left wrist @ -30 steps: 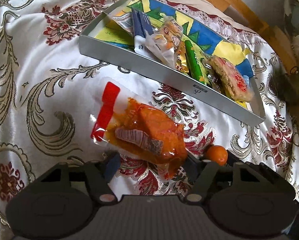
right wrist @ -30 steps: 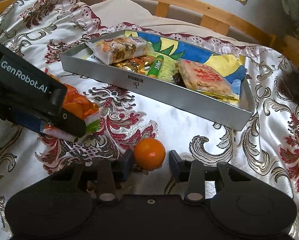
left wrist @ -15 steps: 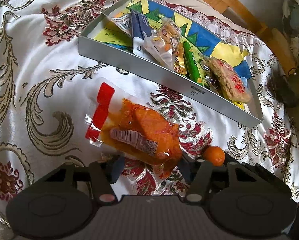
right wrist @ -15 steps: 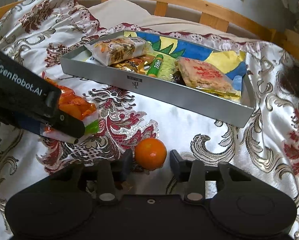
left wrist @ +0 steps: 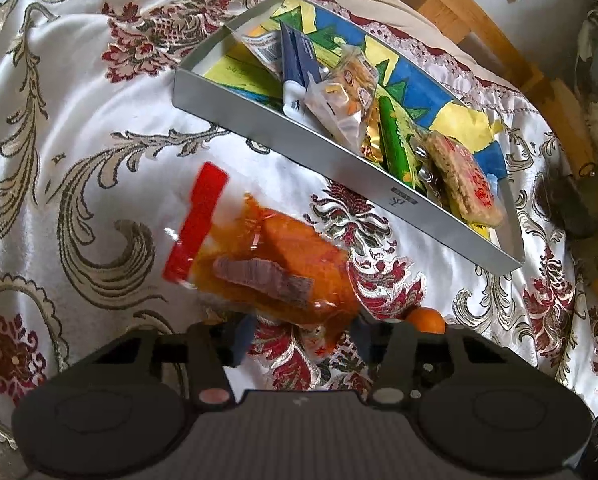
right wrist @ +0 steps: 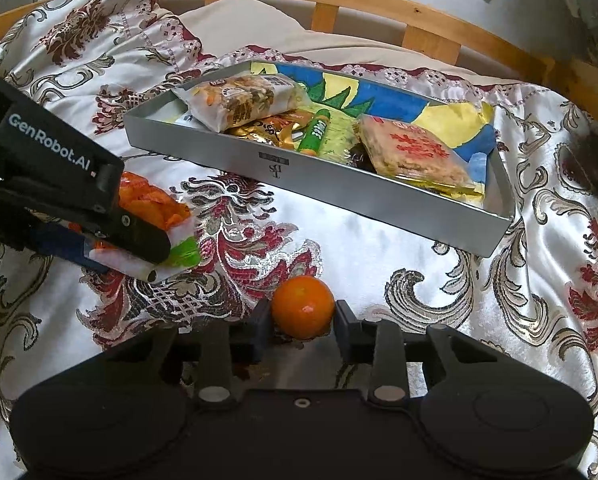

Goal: Organize snacks
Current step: 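Close left tool on orange-wrapped snack while right tool grasps mandarin orange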

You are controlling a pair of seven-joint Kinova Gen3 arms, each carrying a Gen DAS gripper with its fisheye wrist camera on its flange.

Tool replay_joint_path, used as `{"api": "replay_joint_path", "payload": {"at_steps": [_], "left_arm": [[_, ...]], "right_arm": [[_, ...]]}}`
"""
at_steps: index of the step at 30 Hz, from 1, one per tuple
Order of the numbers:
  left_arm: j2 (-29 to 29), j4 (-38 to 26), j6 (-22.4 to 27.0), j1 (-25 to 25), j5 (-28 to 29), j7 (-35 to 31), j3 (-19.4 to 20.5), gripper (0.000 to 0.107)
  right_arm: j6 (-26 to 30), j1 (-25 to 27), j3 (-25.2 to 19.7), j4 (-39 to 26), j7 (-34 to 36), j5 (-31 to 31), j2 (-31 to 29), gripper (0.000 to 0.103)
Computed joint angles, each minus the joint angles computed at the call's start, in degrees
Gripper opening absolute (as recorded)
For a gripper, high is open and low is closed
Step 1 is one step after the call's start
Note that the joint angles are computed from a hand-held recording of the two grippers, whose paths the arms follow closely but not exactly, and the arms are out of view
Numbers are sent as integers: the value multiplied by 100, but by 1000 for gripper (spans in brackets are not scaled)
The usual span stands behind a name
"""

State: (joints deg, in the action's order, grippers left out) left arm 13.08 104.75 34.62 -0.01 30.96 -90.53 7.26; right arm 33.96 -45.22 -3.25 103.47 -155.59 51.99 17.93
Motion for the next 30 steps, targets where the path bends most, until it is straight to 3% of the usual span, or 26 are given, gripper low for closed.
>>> {"api": "replay_joint_path", "payload": {"at_steps": [4, 7, 11, 14, 18, 24, 30], "left_arm": [[-31, 21, -49, 23, -28, -24, 3, 48], [-24, -4, -5, 59, -97, 102, -37, 58], [41, -54, 118, -92, 103, 17, 6, 72], [71, -43, 159, -202, 347, -87, 14, 74], [51, -20, 38, -105, 210, 60, -48, 57], [-133, 88, -332, 39, 20, -9, -10, 23], [-221, 157, -663, 176, -305, -48, 21, 23]], "right_arm": [[6, 22, -46, -16, 231, -46, 10, 36], [23, -45, -12, 6, 211, 70, 21, 37], [16, -46, 3, 12, 129, 86, 24, 52], [-115, 29, 5, 44, 78, 13, -8, 53], [-208, 54, -1, 63, 146, -19, -30, 37], [-162, 3, 16, 52, 133, 26, -34, 35], [-174, -66, 26, 105, 2, 260, -60, 35]]}}
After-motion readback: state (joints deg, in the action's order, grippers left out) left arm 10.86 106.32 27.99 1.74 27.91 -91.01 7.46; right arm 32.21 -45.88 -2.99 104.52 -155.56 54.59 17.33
